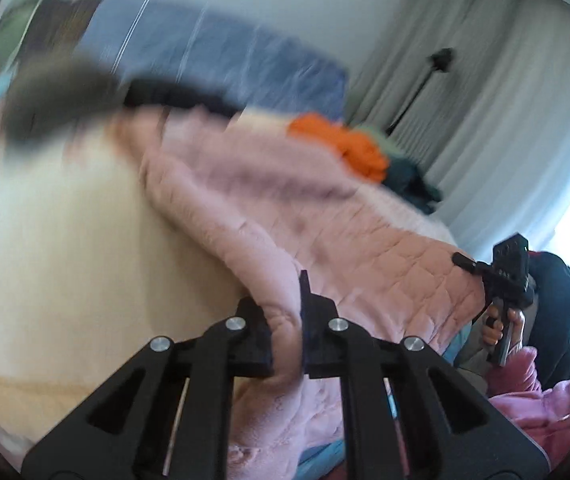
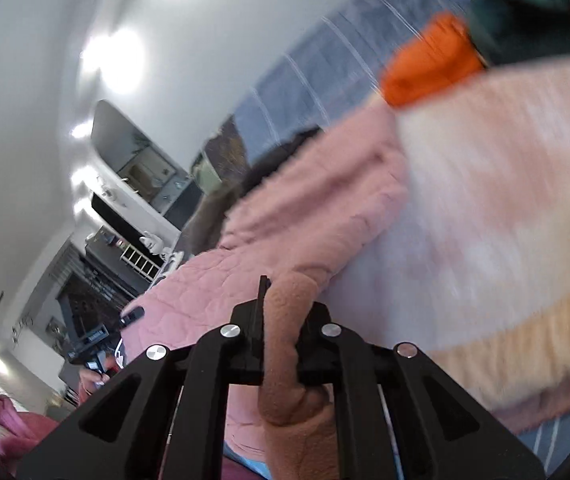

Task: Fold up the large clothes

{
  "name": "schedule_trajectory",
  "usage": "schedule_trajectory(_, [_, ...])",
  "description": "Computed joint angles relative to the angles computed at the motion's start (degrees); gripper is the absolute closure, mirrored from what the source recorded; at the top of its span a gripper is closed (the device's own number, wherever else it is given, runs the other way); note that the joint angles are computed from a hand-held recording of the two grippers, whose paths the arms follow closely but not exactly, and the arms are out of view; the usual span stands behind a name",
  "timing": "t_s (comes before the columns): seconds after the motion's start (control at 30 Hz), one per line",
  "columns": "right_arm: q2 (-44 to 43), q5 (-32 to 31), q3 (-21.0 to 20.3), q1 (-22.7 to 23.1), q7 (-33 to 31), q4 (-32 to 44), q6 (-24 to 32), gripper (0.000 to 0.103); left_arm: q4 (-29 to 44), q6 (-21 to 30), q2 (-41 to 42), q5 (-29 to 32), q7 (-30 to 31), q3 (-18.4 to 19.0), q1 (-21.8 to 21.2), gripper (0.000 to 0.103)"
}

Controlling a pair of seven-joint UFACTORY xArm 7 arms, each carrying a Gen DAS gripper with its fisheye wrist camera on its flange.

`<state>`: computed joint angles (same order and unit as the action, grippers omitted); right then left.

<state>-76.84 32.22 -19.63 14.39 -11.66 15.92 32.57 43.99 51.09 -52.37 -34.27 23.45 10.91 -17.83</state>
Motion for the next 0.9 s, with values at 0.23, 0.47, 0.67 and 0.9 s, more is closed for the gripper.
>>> schedule_trajectory(0.23, [-6.6,-1.3,4.3,0.8,2.2,4.1,-0.4,0.094,6.0,-0.8,-2.6,-0.1,0.3,-0.2,-2.1,0.093])
schedule_trajectory(0.47, [-4.4,-6.9,5.2,-2.1,5.7,6.7,0.2,0.093,9.4,-0.5,-0.3,1.3,-4.6,2.5,-0.7,0.087])
schedule_trajectory(0.67, [21.4,-5.5,0.6,5.8,4.4,15.6,-14.5,0.092,16.9,-1.0,17.3,-0.2,-7.4,3.9,0.5,0.086])
schedule_trajectory(0.9, [46.5,-0.9,-3.2,8.3,4.0,28.6,-12.9,0.059,26.8,-2.1,38.3,2.7,-11.4,-1.5,6.9,0.067])
